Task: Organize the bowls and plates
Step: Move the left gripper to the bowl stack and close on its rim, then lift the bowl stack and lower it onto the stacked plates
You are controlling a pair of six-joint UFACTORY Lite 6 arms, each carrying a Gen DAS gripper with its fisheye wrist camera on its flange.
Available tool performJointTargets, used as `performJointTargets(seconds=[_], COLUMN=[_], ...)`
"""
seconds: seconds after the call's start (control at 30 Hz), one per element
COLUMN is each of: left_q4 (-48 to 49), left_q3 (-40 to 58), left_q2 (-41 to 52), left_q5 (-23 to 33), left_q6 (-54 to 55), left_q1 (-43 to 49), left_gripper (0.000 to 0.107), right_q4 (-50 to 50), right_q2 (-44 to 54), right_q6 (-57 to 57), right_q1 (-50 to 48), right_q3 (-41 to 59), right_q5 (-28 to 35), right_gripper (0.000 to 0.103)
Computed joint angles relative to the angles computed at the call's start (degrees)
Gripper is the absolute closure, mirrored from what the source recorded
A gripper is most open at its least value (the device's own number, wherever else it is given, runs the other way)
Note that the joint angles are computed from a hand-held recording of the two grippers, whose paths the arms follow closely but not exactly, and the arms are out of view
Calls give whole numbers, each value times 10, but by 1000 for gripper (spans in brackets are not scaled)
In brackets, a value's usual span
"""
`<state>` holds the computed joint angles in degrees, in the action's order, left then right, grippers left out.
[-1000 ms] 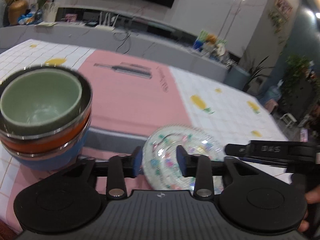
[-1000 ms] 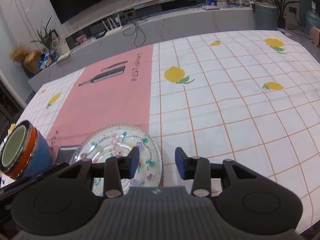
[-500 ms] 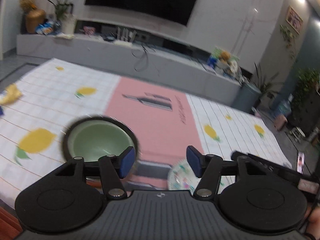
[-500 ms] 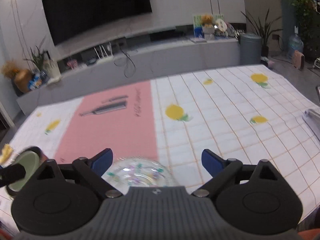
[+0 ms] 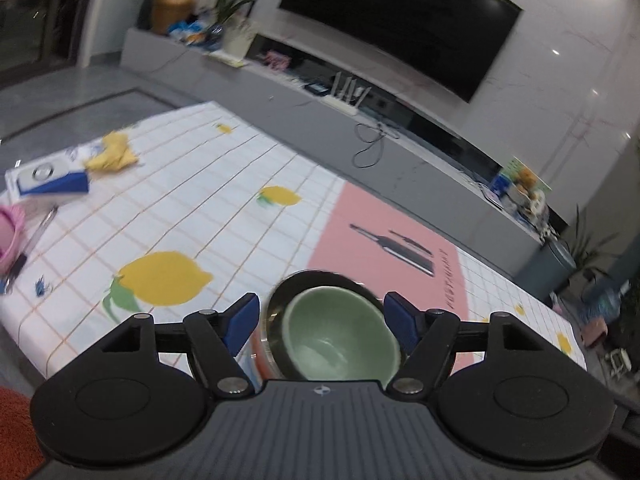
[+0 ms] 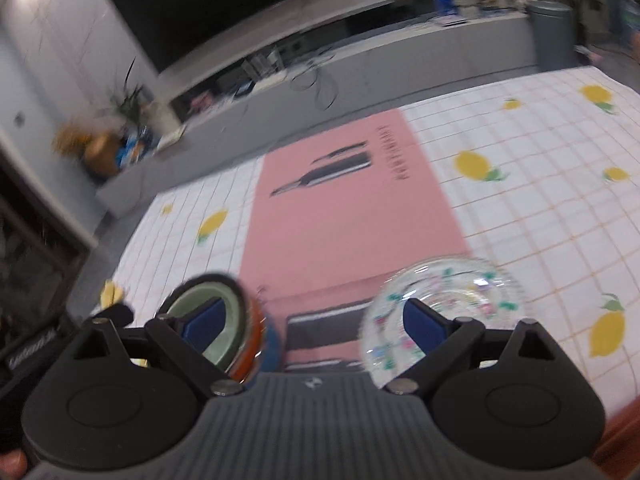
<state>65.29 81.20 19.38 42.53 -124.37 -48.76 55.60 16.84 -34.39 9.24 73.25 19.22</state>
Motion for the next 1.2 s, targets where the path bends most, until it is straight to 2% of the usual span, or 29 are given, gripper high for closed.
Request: performJointTargets(seconds=[0.1, 0.3, 0.6, 0.73, 0.9, 0.97, 1.03, 1.2], left_q4=[0, 25, 54, 65, 71, 86, 99, 122], left_q3=[-40, -83, -93, -93, -93, -99, -104, -105], left_q2=[-17, -22, 5, 16, 29, 31, 31, 39], left_q5=[-36, -95, -181, -202, -230, -248, -268, -264], left_q6=[-25, -76, -94, -103, -109, -135, -162, -198], left_q1=[20, 57, 98, 107, 120, 126, 133, 133], left_gripper=[24, 24, 29, 30, 33, 43, 45, 53], right_q4=[-82, -119, -180, -197, -174, -152, -116, -70], right_q2=[40, 137, 261, 296, 317, 325, 330, 345], right_q6=[85, 143, 247, 273, 260, 249, 230, 201], right_q1=[34, 56, 74, 77, 70, 63, 52, 39], right_q3=[40, 125, 272, 313, 331, 338, 339, 350], right_q5=[0, 42, 97, 115, 134, 144, 154, 177], right_gripper=[9, 14, 21, 24, 29, 33, 33, 41])
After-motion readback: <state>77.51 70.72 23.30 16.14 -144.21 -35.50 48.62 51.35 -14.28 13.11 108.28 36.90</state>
